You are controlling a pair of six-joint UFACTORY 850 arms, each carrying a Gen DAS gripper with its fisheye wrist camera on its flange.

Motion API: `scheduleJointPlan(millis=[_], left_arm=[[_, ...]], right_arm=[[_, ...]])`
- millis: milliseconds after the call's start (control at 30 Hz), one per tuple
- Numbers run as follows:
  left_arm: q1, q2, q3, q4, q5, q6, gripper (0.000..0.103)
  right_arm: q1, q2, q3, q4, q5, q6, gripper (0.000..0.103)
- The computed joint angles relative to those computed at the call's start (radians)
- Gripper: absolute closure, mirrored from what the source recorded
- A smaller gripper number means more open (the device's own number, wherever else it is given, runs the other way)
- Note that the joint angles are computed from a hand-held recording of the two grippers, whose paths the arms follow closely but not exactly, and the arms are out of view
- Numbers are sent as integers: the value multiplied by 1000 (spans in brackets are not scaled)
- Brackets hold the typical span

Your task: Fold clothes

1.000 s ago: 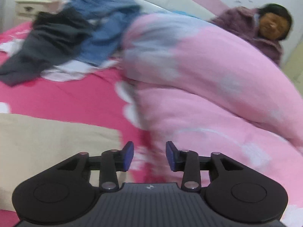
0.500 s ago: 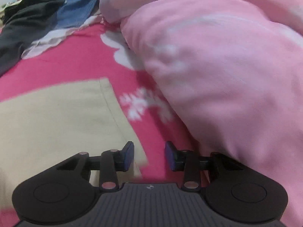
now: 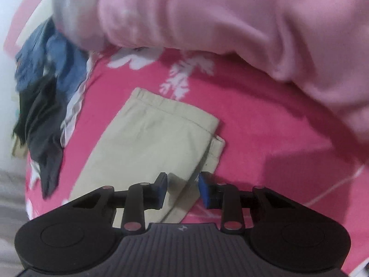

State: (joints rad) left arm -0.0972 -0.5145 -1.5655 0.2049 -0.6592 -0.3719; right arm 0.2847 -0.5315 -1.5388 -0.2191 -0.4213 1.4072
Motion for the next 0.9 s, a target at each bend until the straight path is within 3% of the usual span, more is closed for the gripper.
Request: scheduleJointPlan(millis=[133,233,467,633,700,900], left_arm=[[-1,51,62,-80,34,145,38],[0,81,96,-166,33,305,39],[-34,125,142,-274,11,700,33],[-62,134,164,-257,28,749,33],[-61,127,160,-272,19,748,33],[-48,101,127,-227,-11,708,33]], right_arm=[[1,13,36,-77,57,152,86],[9,26,54,-165,71,233,102],[41,17,-17,-253,-55,131,102],[55,56,1,-328,-74,179,103],[49,45,1,-271,-99,135,103],[29,52,78,-236,-32,206,102]])
